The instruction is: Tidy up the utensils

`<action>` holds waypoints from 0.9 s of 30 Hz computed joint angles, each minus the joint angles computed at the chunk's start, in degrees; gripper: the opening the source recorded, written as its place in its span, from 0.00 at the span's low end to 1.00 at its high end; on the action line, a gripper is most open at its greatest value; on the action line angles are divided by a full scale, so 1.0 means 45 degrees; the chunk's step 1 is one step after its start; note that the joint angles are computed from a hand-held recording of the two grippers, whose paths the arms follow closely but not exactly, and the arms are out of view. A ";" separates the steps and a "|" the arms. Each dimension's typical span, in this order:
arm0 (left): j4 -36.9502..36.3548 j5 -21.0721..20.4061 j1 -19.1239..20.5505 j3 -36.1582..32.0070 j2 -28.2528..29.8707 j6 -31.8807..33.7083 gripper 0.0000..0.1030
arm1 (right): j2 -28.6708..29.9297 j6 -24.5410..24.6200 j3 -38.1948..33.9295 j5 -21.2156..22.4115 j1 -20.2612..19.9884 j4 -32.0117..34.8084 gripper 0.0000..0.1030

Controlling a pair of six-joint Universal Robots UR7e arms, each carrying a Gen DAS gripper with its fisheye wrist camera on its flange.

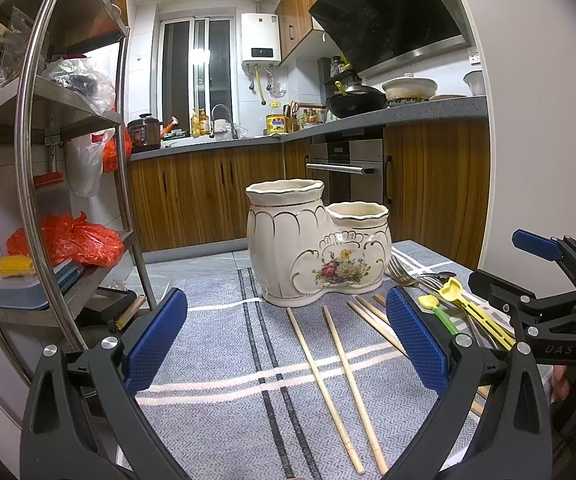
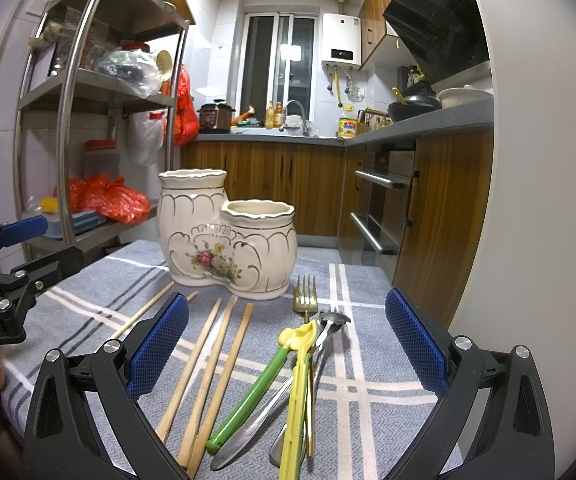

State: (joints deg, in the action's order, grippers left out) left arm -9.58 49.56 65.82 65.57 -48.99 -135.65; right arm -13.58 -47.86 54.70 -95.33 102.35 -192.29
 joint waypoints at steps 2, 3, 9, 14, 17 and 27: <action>0.0029 0.0002 0.0000 -0.0005 -0.0005 -0.0016 0.95 | 0.0000 0.0000 0.0000 0.0000 0.0000 0.0000 0.95; 0.0040 0.0005 0.0001 -0.0010 0.0000 -0.0030 0.95 | 0.0000 0.0000 0.0000 0.0000 0.0000 0.0000 0.95; 0.0031 0.0008 0.0002 -0.0010 0.0004 -0.0023 0.95 | 0.0004 0.0003 -0.0007 -0.0009 0.0004 0.0002 0.95; -0.0026 0.0005 0.0004 0.0015 0.0004 -0.0009 0.95 | 0.0005 0.0017 -0.0011 0.0003 0.0002 0.0012 0.95; 0.0001 0.0000 0.0003 0.0000 0.0001 0.0003 0.95 | 0.0007 0.0015 -0.0016 -0.0002 0.0000 0.0016 0.95; 0.0224 -0.0028 0.0010 -0.0219 0.0143 0.0084 0.95 | 0.0028 0.0035 -0.0080 -0.0052 -0.0003 0.0110 0.95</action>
